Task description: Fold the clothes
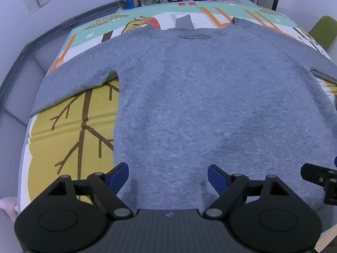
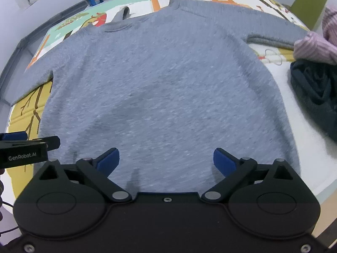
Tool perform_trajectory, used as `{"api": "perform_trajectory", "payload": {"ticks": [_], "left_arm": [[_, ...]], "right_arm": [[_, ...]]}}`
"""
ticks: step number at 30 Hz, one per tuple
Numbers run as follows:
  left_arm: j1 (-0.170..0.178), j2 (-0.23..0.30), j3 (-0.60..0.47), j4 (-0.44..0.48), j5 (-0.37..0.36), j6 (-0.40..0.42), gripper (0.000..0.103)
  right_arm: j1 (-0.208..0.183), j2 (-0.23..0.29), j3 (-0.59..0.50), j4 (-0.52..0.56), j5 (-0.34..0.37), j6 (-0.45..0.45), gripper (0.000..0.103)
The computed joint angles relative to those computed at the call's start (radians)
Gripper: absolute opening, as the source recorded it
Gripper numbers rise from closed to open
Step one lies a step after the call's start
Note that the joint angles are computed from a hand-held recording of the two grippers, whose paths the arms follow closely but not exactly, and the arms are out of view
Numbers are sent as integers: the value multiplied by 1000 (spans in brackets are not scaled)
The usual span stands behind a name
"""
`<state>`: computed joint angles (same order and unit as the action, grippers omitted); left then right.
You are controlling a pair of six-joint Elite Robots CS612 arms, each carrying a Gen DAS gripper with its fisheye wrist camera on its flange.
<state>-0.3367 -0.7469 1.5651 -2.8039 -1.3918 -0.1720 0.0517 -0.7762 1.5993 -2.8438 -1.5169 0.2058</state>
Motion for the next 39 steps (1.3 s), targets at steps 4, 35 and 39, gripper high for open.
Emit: {"api": "perform_trajectory", "payload": {"ticks": [4, 35, 39], "left_arm": [[-18, -4, 10, 2, 9, -48, 87], [-54, -12, 21, 60, -17, -47, 91], [-42, -6, 9, 36, -53, 7, 91]], "right_arm": [[-15, -5, 10, -4, 9, -47, 97], [-55, -32, 67, 7, 25, -73, 97], [-45, -34, 64, -2, -29, -17, 97]]}}
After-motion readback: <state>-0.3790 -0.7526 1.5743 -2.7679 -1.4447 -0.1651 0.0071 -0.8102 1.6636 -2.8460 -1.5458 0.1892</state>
